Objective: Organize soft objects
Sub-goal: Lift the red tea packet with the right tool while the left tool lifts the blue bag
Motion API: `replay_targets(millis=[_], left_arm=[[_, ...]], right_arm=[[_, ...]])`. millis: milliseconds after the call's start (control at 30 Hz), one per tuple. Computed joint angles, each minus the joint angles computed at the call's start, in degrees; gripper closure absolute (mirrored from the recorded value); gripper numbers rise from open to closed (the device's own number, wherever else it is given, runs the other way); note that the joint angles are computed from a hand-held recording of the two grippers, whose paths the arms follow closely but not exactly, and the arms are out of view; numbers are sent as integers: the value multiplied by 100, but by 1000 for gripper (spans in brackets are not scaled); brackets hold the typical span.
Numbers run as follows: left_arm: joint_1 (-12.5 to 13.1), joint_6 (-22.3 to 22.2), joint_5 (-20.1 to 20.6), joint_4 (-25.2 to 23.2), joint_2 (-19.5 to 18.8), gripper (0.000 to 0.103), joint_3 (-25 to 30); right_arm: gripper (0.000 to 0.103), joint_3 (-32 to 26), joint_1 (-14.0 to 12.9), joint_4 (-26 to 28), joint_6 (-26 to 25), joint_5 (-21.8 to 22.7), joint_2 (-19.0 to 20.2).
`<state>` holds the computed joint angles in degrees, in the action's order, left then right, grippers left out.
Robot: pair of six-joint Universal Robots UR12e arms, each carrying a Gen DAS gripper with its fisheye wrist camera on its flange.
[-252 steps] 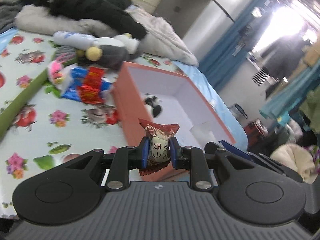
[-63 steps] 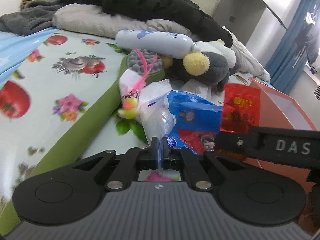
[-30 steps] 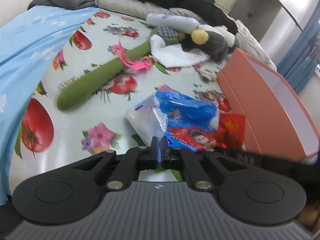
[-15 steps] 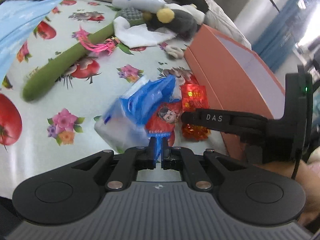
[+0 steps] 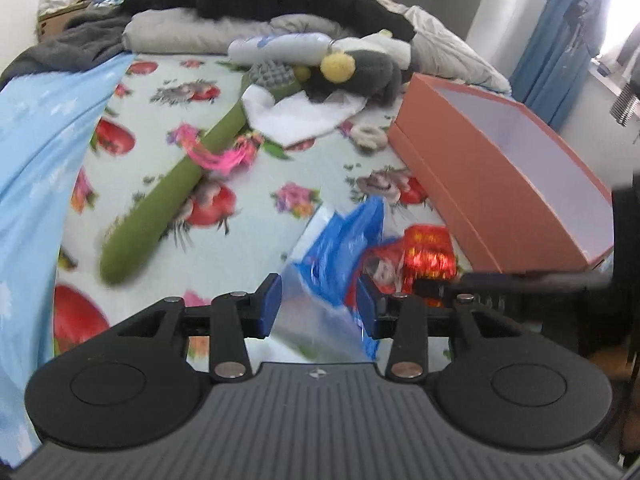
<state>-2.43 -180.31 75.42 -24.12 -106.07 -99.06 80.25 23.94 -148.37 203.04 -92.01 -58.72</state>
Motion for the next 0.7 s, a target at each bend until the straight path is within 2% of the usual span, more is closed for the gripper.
replay_targets(millis=[67,333,600,700], left_arm=[[-1,163,-25,-27,-79,50,118],[-59,483,-222,-460,-403,50,525],[-139,515,-110,-663,-642,50,768],[-131,478,-247,-755,-714,50,850]], right_arm=[[37,-8,20,22,92,-66,11],[37,-73,95,-68,184,-314,121],[38,-172,169,-127,-166,-661,260],[40,-207,193,-109,-287,-791,291]])
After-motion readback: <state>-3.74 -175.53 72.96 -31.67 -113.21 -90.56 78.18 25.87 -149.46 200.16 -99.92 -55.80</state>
